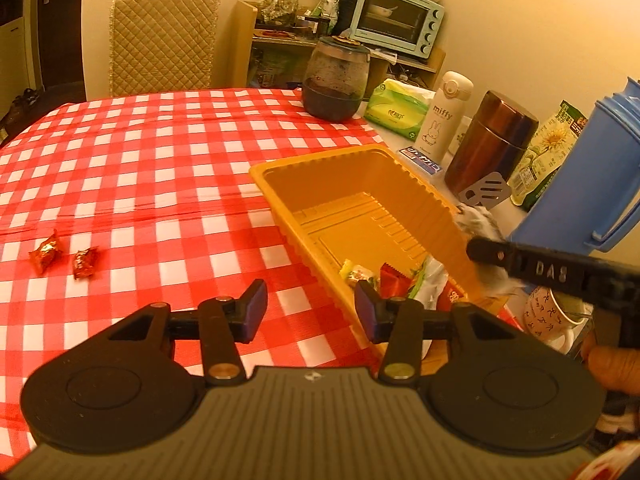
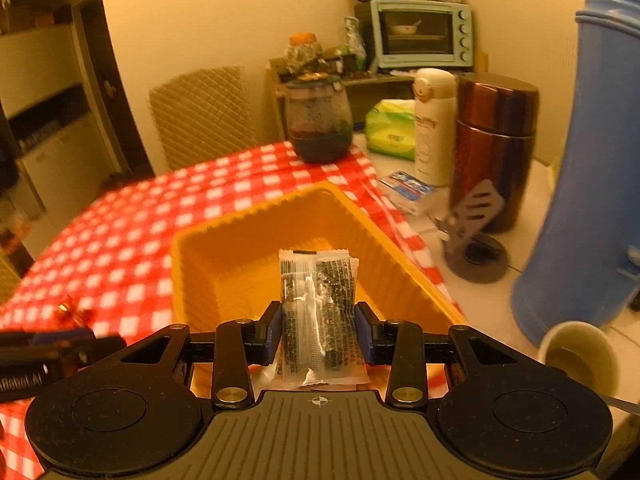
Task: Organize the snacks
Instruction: 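Open both tools to drop the pouch and packet into the tray, then withdraw both open tools from the tray toward the two red candies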
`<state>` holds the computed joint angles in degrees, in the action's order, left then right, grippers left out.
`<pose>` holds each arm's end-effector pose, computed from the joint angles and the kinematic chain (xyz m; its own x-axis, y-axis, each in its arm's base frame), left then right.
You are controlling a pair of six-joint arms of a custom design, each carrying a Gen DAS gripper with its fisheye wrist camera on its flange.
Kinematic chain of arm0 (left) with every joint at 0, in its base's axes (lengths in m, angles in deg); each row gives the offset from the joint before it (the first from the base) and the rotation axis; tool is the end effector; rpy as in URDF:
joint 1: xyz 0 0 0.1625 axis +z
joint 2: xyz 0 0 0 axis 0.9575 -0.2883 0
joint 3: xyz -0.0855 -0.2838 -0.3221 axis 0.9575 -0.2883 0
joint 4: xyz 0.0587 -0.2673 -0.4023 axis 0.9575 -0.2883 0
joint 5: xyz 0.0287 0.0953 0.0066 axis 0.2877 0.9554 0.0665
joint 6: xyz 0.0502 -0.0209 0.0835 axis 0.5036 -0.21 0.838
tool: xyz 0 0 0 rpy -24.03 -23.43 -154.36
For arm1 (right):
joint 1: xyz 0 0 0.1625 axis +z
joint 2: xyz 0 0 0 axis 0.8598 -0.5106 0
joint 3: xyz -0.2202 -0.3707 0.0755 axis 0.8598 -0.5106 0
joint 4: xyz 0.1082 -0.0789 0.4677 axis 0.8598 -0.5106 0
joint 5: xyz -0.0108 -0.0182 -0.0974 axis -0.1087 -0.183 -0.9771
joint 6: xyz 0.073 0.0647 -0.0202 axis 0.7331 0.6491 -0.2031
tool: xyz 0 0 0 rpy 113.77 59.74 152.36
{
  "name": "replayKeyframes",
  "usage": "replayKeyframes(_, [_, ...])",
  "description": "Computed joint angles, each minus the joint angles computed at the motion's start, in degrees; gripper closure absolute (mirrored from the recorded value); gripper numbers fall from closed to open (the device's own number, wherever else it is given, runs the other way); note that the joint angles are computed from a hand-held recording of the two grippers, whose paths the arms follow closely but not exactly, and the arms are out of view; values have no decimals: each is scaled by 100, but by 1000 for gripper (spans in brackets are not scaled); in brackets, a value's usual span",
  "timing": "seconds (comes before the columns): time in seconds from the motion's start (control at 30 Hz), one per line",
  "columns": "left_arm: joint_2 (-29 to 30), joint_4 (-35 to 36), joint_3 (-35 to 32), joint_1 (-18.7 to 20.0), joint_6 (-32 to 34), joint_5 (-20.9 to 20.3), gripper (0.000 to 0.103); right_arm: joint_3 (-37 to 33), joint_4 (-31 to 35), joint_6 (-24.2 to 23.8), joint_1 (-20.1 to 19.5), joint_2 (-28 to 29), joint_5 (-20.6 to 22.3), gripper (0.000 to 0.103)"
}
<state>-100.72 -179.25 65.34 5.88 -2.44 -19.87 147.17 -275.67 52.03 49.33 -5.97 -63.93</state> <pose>-0.0027 -0.8391 0.2918 -0.7233 0.5276 -0.4454 0.6788 0.6617 -0.3184 0.3184 -0.7540 -0.0442 -0.8221 0.2980 0.4852 -0.2646 0.5547 -0.7889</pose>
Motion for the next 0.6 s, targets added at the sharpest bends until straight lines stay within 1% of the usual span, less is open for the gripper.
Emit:
replayKeyframes(0.03, [-27, -32, 31, 4, 31, 14, 54, 10, -7, 54, -25, -13, 94, 59])
replayKeyframes(0.07, [-54, -60, 58, 8, 65, 30, 50, -15, -2, 97, -27, -3, 67, 53])
replayKeyframes(0.1, [-85, -91, 93, 12, 97, 45, 49, -46, -31, 103, -18, 19, -6, 40])
replayKeyframes(0.13, [-112, -124, 128, 13, 129, 68, 46, -60, -93, 85, -6, 34, -49, 37])
replayKeyframes(0.23, [-206, -163, 225, 30, 214, 124, 41, 14, -141, 129, 39, 13, -113, 37])
replayKeyframes(0.47, [-510, -202, 493, 91, 253, 175, 30, 283, -29, 481, 227, -66, -306, 37])
replayKeyframes(0.6, [-718, -223, 633, 134, 264, 166, 25, 352, 48, 566, 375, -48, -363, 37])
